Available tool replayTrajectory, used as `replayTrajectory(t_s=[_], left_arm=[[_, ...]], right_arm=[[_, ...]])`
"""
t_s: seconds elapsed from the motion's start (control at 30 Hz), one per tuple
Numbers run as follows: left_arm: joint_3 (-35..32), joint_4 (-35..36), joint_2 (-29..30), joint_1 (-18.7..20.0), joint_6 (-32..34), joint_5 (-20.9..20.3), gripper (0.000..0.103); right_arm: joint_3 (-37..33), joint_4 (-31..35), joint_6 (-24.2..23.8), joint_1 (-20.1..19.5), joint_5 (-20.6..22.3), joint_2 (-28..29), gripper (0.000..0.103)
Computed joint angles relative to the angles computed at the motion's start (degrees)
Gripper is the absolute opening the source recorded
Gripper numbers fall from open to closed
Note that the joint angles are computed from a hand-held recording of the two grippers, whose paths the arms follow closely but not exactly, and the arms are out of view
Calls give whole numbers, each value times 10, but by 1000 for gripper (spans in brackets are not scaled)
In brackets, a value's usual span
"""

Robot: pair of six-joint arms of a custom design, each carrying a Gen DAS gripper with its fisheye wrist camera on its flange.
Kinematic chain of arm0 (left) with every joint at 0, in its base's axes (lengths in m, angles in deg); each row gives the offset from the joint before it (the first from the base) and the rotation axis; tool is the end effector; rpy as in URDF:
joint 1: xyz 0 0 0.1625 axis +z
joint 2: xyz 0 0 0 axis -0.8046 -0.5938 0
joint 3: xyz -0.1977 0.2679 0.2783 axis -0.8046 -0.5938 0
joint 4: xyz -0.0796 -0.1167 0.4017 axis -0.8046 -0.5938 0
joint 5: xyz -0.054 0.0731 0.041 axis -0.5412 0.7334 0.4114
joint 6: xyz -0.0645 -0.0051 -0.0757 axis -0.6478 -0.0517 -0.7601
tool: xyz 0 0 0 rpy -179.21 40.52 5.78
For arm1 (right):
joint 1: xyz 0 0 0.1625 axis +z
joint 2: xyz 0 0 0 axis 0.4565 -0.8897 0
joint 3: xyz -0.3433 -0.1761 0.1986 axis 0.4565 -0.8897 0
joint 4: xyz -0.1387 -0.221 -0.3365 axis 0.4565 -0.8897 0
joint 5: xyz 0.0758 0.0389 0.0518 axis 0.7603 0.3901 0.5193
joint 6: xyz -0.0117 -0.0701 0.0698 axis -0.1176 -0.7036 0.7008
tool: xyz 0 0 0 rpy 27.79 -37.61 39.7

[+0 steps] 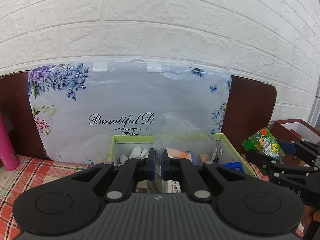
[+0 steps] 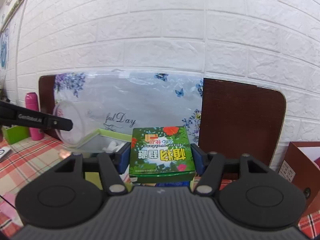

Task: Organize objects
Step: 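Lift the cup and soap box into the lime-green box and open both tools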

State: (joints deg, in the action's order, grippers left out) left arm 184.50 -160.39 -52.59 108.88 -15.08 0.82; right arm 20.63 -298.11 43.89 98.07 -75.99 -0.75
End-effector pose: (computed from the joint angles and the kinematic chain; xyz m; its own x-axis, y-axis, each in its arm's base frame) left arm -0.0930 -0.4673 0.3920 -0.7225 0.2893 -0.6279 0.6856 0.4171 -0.5967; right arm 0.3945 -0.4411 0.0357 -0.6732 -0.1300 0.7280 -0.7267 0.2981 -0.6188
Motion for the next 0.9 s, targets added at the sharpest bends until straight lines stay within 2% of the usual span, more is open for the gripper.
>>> replayTrajectory(t_s=[0.37, 0.4, 0.43, 0.47, 0.5, 0.57, 0.63, 0.73, 0.9], left_arm=[[-77, -13, 99, 52, 28, -8, 4], [-77, -30, 109, 53, 40, -1, 11], [-75, -41, 114, 53, 50, 7, 21], [-72, -45, 115, 51, 52, 18, 48], [-65, -55, 113, 51, 53, 19, 70], [-42, -97, 101, 57, 63, -14, 76], [-28, -91, 83, 55, 48, -21, 76], [-16, -66, 59, 51, 12, -20, 77], [11, -30, 16, 31, -34, 4, 77]], right_arm=[[-90, 41, -9, -69, 35, 47, 63], [-91, 46, -12, -75, 44, 48, 67], [-91, 47, -17, -78, 44, 50, 83], [-91, 30, -25, -78, 41, 57, 95], [-89, 2, -39, -79, 44, 64, 99], [-83, -47, -64, -77, 45, 74, 103], [-72, -71, -71, -74, 43, 76, 103], [-50, -75, -39, -68, 30, 71, 103], [-13, -56, 19, -51, 4, 53, 103]])
